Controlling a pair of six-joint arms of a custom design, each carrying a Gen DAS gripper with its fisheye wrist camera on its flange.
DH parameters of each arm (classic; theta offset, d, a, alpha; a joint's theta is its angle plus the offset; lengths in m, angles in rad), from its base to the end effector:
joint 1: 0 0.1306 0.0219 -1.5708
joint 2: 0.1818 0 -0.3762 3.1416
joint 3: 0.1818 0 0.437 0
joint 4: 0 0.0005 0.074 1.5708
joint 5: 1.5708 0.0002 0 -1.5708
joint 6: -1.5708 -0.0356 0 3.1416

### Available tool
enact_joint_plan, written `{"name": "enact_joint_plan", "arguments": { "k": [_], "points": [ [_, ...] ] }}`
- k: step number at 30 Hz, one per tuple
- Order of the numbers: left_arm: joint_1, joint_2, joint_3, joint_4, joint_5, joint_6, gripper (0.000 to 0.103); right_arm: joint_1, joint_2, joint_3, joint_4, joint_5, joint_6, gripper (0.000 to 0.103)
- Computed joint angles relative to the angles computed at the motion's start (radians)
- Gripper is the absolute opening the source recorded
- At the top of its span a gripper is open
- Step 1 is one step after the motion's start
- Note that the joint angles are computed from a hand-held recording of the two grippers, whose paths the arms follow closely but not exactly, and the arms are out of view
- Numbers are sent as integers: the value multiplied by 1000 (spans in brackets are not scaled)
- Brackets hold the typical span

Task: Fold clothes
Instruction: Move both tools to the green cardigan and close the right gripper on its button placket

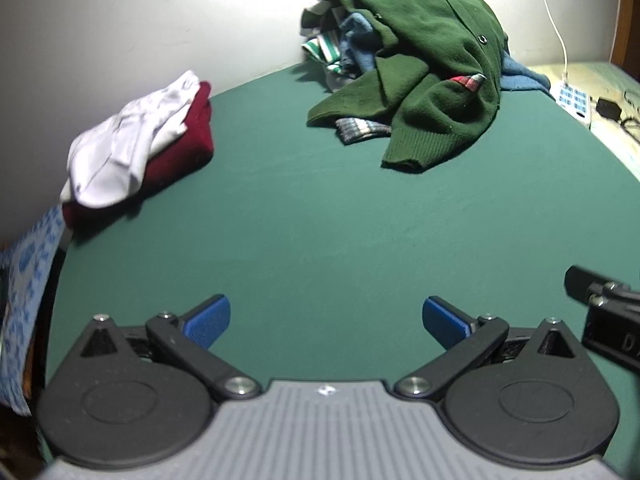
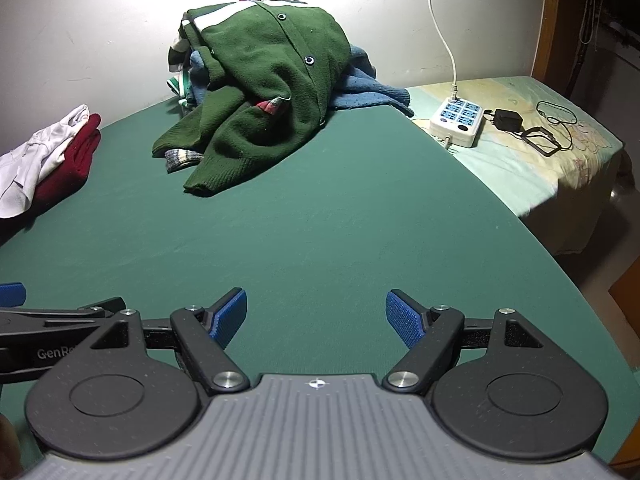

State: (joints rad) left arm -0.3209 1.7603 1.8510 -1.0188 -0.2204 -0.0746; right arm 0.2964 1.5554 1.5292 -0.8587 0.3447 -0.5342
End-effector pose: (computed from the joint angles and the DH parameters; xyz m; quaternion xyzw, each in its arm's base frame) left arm 0.6273 -0.2008 0.4336 0.1512 0.9315 0.0650 0.3244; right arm 0.5670 0.1600 0.4068 0.1673 0.9144 -0.0141 0.3683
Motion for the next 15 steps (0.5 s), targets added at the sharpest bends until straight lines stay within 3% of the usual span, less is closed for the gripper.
{"name": "enact_joint_plan", "arguments": {
  "k": [11,15],
  "points": [
    [10,365,566,-233,40,-60,102,-127,162,203,23,-110,164,79],
    [-1,448,687,-260,40,-61,102,-158,230,297,-11,-179,209,79]
  ]
}}
